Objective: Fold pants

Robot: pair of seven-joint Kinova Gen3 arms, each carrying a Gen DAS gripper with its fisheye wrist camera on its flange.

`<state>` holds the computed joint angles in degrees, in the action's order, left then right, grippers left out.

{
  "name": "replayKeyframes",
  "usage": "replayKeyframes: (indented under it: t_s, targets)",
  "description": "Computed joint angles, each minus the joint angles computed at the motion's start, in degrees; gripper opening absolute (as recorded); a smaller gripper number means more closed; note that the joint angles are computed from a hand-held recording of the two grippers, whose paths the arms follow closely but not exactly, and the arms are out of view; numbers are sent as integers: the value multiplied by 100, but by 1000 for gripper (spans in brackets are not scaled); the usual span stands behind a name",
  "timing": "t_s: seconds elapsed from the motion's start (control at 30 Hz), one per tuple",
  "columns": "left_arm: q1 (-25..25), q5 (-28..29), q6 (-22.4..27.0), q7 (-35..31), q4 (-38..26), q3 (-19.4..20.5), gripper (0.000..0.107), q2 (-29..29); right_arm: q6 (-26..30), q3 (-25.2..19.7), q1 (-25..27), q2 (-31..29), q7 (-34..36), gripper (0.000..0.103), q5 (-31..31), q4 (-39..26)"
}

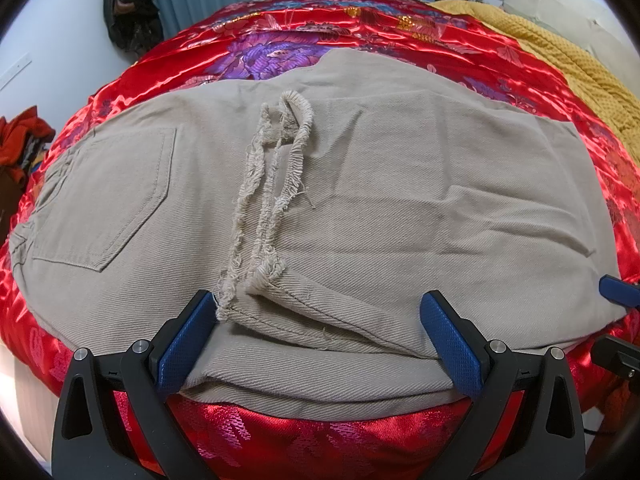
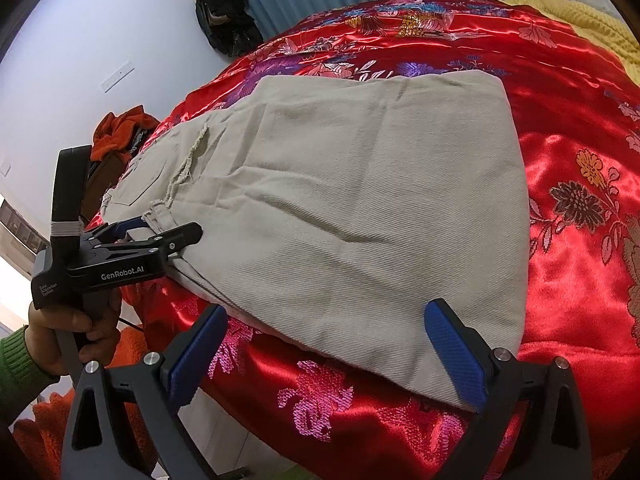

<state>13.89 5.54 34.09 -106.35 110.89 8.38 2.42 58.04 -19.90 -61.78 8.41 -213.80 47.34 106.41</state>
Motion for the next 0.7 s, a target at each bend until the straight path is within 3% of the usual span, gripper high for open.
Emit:
replayKeyframes:
  t_s: [0.7]
  targets:
    - [12, -26, 15, 30, -15, 1, 101, 6, 10, 12, -13, 22, 28, 100, -8, -26]
